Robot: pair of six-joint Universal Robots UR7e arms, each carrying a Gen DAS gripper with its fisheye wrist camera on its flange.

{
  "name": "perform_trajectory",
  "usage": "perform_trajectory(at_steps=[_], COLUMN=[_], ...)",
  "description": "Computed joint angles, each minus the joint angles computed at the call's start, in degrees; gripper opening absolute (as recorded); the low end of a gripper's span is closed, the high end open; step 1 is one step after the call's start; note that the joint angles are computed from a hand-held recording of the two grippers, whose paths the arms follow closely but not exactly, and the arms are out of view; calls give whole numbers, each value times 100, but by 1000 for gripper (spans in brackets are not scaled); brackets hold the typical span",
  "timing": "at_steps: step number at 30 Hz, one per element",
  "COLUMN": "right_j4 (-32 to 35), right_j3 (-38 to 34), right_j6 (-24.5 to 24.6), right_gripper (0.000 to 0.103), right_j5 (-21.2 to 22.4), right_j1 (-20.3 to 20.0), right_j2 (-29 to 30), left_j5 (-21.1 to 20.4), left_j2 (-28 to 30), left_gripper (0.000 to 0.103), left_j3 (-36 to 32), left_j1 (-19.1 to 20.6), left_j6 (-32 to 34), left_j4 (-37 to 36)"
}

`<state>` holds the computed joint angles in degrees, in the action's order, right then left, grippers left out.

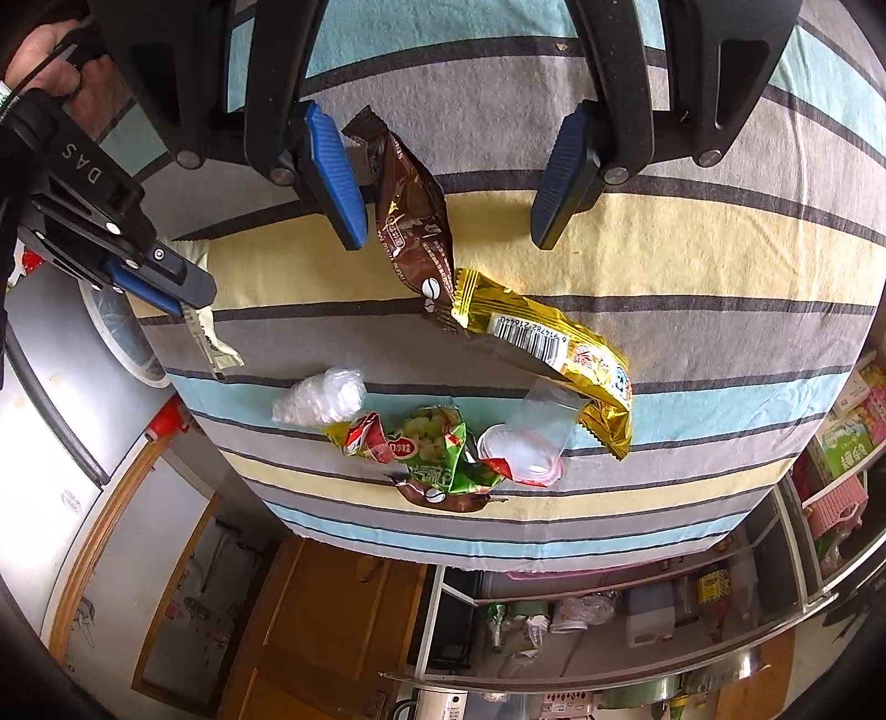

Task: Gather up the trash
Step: 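Grasp the beige barcode packet with the right tool while the left tool approaches the brown wrapper, then carry the brown coffee wrapper in the left tool while the right tool carries the beige packet to the bin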

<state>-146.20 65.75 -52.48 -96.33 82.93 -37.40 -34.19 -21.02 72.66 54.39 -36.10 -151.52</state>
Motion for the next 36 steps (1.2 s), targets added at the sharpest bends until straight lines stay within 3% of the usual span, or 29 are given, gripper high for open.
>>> perform_trajectory(at_steps=[6, 10, 14, 20, 36], right_j4=[175, 302, 445, 523, 41], right_j3=[-69, -115, -162, -246, -18], right_j6=[-9, -40, -82, -14, 260], right_gripper=[26, 26, 26, 26, 26], right_j5=[123, 196, 277, 351, 411], right_j1=[-67, -102, -140, -178, -197], right_j2=[-37, -60, -82, -58, -217], left_j5=[394, 469, 565, 594, 167], left_j2=[162, 183, 153, 144, 369], left_gripper=[57, 44, 25, 15, 14], left_j3=[-315, -309, -251, -228, -537], left_j1=[-50, -71, -89, -95, -183], left_j6=[-430, -513, -730, -702, 614], left_j4=[789, 772, 844, 829, -69])
